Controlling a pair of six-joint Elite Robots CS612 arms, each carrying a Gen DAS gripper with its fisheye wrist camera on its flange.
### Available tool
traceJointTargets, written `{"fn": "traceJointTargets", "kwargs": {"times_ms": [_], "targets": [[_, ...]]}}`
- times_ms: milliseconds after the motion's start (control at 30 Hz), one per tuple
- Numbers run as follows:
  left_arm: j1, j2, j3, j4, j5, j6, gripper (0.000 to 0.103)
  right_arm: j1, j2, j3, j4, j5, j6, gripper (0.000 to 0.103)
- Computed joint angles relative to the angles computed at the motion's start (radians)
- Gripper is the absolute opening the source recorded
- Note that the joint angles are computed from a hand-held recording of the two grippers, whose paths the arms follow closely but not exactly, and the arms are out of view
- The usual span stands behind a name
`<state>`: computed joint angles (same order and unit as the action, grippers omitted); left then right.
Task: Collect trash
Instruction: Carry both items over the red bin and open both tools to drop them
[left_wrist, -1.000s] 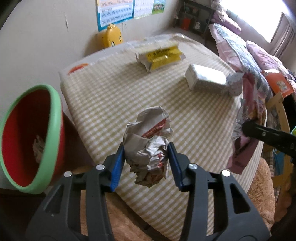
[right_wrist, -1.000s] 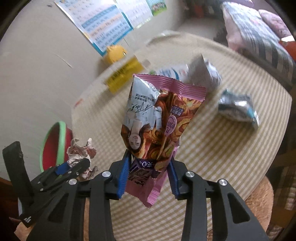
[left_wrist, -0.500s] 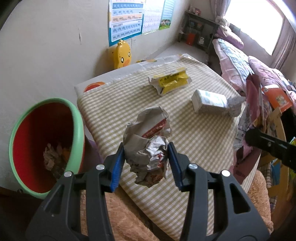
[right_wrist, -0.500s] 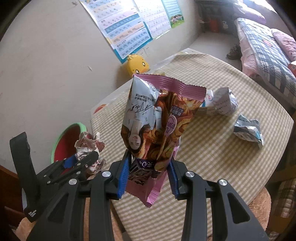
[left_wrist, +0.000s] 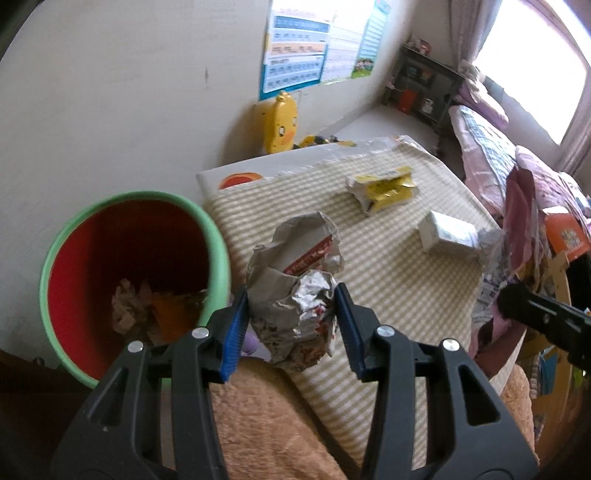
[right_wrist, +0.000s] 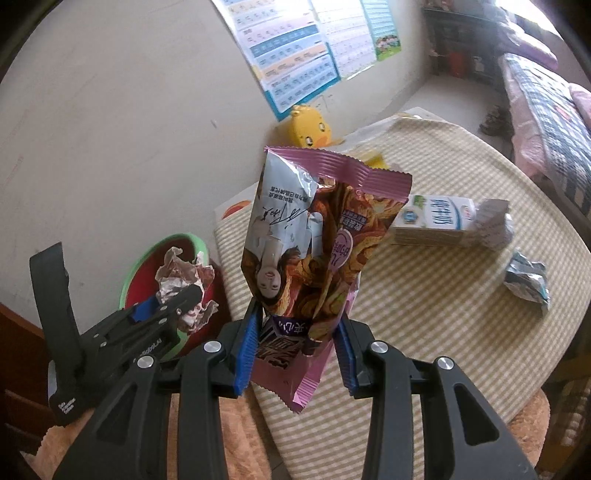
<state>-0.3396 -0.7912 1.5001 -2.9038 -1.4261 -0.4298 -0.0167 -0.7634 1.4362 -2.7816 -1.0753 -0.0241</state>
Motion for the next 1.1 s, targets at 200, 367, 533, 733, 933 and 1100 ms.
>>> {"fn": "traceJointTargets", "kwargs": {"times_ms": [200,367,533,733,933,1100], "targets": [[0.022,-0.004,0.012,0.005,0.023,-0.035,0.044,0.023,0.008,-0.027,0.044,0.003,-0.039,0.036],[0.040,-0.008,0.026,0.015,0.048,-0.066,0.044,0.041,0.018,-0.053,0.084,0.012,-0.071,0.036],[0.059,-0.014,0.040,0.032,0.072,-0.095,0.044,0.056,0.032,-0.082,0.117,0.020,-0.101,0.036],[0.078,-0.019,0.058,0.052,0.097,-0.132,0.044,0.078,0.049,-0.119,0.157,0.026,-0.137,0.036],[0.096,-0.024,0.072,0.065,0.107,-0.161,0.044,0.099,0.081,-0.180,0.219,0.067,-0.164,0.036],[0.108,-0.029,0.082,0.076,0.111,-0.182,0.044,0.117,0.117,-0.247,0.300,0.120,-0.183,0.037]]}}
